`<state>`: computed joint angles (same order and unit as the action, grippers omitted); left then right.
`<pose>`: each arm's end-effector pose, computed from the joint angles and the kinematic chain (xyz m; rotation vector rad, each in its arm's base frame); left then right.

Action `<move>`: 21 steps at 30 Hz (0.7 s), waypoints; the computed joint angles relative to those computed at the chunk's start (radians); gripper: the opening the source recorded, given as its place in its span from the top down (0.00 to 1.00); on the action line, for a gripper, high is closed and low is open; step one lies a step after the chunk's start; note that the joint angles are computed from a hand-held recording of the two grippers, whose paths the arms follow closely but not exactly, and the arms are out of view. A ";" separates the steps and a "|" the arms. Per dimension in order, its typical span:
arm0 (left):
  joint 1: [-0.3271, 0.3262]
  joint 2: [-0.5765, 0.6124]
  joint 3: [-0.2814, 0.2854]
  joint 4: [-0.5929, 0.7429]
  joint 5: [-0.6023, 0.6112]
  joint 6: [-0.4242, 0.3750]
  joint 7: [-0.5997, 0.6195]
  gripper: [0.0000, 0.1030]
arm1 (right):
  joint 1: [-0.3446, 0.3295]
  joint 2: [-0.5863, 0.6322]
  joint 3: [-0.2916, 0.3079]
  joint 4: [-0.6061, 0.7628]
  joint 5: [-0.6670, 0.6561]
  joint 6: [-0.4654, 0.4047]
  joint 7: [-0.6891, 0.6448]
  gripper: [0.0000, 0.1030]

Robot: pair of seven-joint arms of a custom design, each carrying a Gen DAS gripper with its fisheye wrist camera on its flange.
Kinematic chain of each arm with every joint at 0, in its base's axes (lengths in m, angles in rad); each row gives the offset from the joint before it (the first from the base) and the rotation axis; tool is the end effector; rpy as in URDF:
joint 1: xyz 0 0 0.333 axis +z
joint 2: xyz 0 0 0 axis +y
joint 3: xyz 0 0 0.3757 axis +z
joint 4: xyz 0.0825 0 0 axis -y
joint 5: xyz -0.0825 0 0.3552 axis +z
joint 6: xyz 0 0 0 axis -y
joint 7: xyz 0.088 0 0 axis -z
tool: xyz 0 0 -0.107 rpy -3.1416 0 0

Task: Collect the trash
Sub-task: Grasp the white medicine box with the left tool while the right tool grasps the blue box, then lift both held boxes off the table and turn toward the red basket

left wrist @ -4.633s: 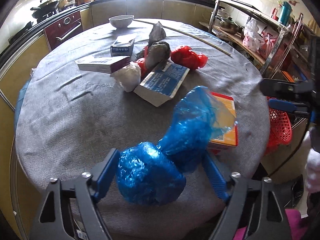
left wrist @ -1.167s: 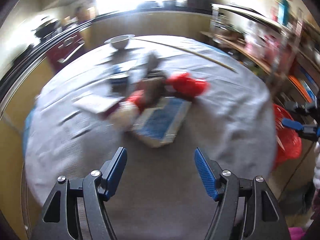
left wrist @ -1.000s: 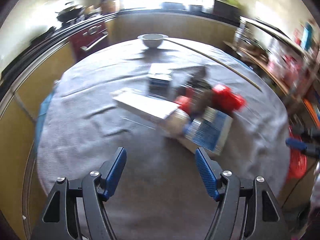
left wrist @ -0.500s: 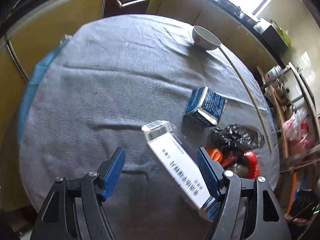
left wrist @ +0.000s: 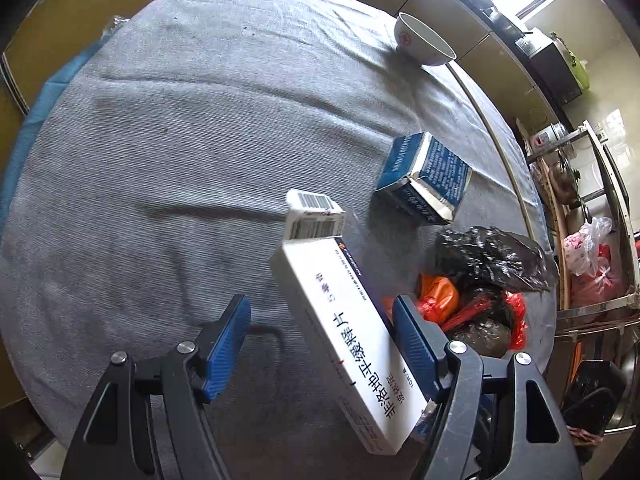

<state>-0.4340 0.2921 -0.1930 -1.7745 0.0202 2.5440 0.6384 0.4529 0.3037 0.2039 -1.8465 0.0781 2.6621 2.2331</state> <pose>0.5477 -0.3777 0.5211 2.4401 -1.7749 0.7434 0.5349 0.3896 0.4946 -1.7637 1.9309 0.0594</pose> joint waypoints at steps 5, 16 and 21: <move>0.005 -0.042 -0.008 -0.068 0.015 0.015 0.038 0.29 | 0.002 -0.035 -0.007 -0.054 -0.036 0.026 -0.025 0.32; 0.016 -0.121 -0.045 -0.222 -0.021 0.080 0.125 0.54 | -0.002 -0.175 -0.042 -0.251 -0.121 0.058 -0.023 0.32; -0.009 -0.140 -0.032 -0.228 0.081 0.043 0.066 0.53 | -0.003 -0.209 -0.046 -0.293 -0.163 0.054 -0.006 0.32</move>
